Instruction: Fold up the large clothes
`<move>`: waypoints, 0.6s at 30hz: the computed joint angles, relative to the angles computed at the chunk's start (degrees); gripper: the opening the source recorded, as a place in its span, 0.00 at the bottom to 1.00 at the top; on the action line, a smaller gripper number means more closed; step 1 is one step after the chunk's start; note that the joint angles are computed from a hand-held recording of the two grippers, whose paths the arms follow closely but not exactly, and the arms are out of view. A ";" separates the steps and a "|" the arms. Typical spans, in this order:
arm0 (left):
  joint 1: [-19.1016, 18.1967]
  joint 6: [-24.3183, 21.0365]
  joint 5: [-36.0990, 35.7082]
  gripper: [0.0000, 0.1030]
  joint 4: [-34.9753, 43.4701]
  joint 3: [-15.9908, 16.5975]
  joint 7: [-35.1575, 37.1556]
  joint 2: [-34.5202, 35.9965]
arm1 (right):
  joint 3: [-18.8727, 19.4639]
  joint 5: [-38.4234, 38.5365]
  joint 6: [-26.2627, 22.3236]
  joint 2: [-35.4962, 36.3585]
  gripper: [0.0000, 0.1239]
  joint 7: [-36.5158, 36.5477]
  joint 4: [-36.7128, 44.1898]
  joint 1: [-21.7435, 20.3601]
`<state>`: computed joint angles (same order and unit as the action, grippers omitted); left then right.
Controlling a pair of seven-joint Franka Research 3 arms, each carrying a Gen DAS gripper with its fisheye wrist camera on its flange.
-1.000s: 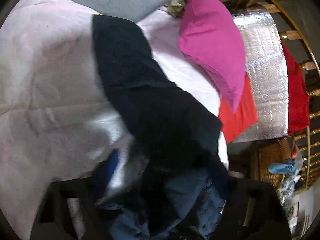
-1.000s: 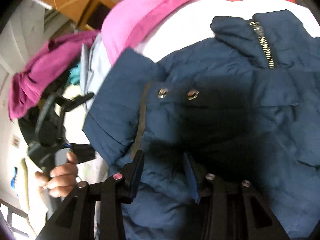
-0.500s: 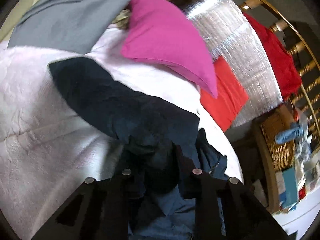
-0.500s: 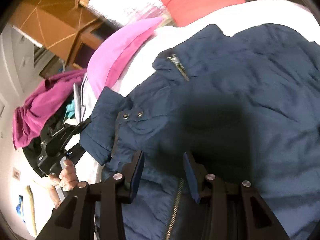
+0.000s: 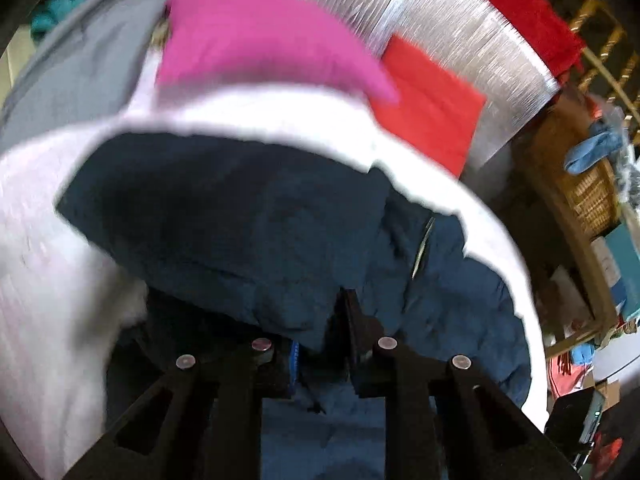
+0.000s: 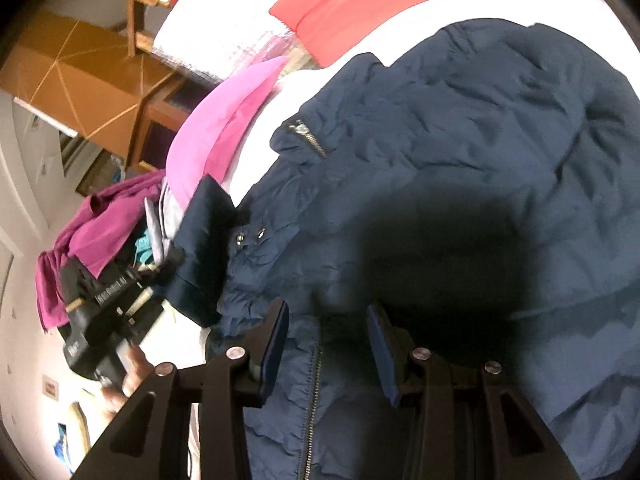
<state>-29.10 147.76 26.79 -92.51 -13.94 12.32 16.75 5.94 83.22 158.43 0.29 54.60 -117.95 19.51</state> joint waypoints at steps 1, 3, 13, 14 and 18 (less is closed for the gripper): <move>1.30 -0.27 -4.36 0.25 -0.45 -1.37 1.66 0.67 | 0.03 0.73 0.57 0.11 0.36 -0.25 -0.07 0.03; 3.45 2.34 -10.85 0.29 -2.65 -3.02 3.87 0.80 | 0.12 0.80 1.48 0.53 0.36 0.06 0.01 0.12; 11.07 19.56 -41.99 0.65 -21.46 -9.29 21.23 -11.65 | 0.09 0.07 -1.60 3.54 0.22 4.82 1.24 -1.64; 10.60 20.06 -42.62 0.68 -22.61 -8.45 21.07 -12.61 | 0.15 0.21 -1.69 3.60 0.21 4.57 1.24 -1.75; 9.02 24.75 -41.15 0.72 -28.75 -4.87 14.97 -17.27 | 0.46 0.38 -1.22 3.66 0.21 3.23 1.13 -1.77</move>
